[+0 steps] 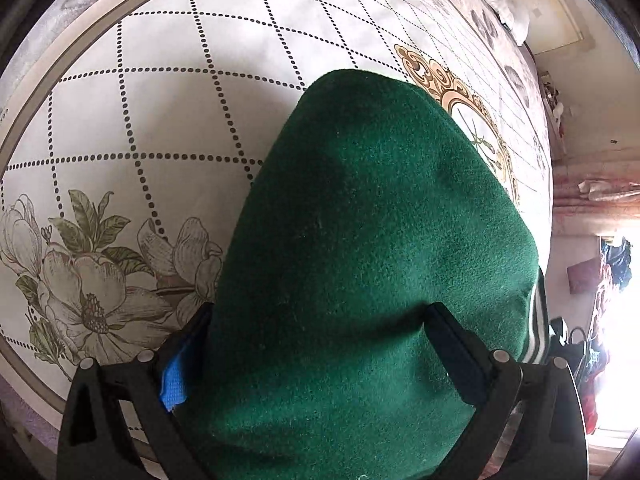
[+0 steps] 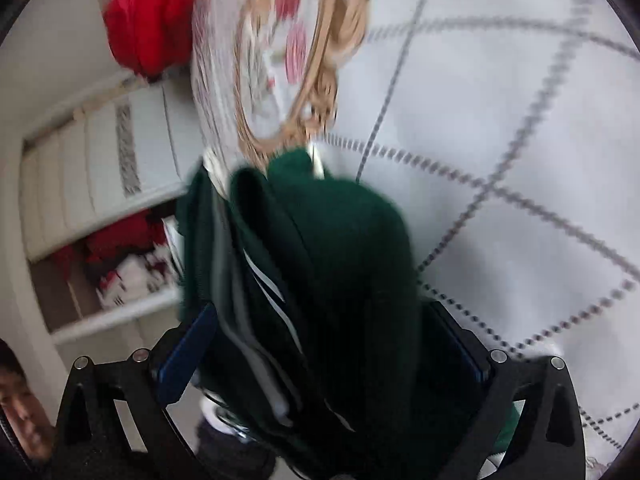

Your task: Fold large clothes

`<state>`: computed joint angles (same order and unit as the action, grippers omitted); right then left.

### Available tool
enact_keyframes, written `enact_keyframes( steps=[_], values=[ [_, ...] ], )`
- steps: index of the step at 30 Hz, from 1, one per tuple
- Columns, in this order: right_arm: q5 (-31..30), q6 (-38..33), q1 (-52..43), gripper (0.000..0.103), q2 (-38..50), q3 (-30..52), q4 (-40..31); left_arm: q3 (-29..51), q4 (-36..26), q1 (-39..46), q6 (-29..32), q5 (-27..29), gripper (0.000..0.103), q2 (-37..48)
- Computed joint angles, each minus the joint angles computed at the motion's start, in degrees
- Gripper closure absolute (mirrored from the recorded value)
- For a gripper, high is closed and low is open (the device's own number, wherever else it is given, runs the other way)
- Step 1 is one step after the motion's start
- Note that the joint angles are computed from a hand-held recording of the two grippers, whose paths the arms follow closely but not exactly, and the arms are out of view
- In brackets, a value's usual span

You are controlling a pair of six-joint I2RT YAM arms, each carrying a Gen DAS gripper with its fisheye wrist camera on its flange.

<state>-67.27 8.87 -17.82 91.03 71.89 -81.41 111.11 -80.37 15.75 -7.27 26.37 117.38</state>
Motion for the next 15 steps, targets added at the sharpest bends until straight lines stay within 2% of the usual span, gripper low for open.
enact_keyframes(
  steps=[2, 5, 8, 11, 15],
  values=[
    [-1.23, -2.90, -1.92, 0.000, -0.84, -1.28, -2.08, -0.43, 0.42, -0.13, 0.04, -0.22, 0.000, -0.22],
    [1.97, -10.47, 0.91, 0.000, 0.41, 0.56, -7.86, -0.39, 1.52, -1.06, -0.20, -0.34, 0.000, 0.20],
    [5.02, -9.57, 5.97, 0.000, 1.19, 2.78, -5.89, -0.81, 1.62, -1.05, 0.80, -0.51, 0.000, -0.14],
    [3.80, -8.23, 8.26, 0.000, 2.93, 5.35, -4.65, -0.58, 1.89, -1.90, 1.59, -1.26, 0.000, -0.05],
    [6.45, -8.65, 11.92, 0.000, 4.50, 8.64, -4.94, -0.79, 2.40, -3.01, 2.67, -2.50, 0.000, -0.61]
  ],
)
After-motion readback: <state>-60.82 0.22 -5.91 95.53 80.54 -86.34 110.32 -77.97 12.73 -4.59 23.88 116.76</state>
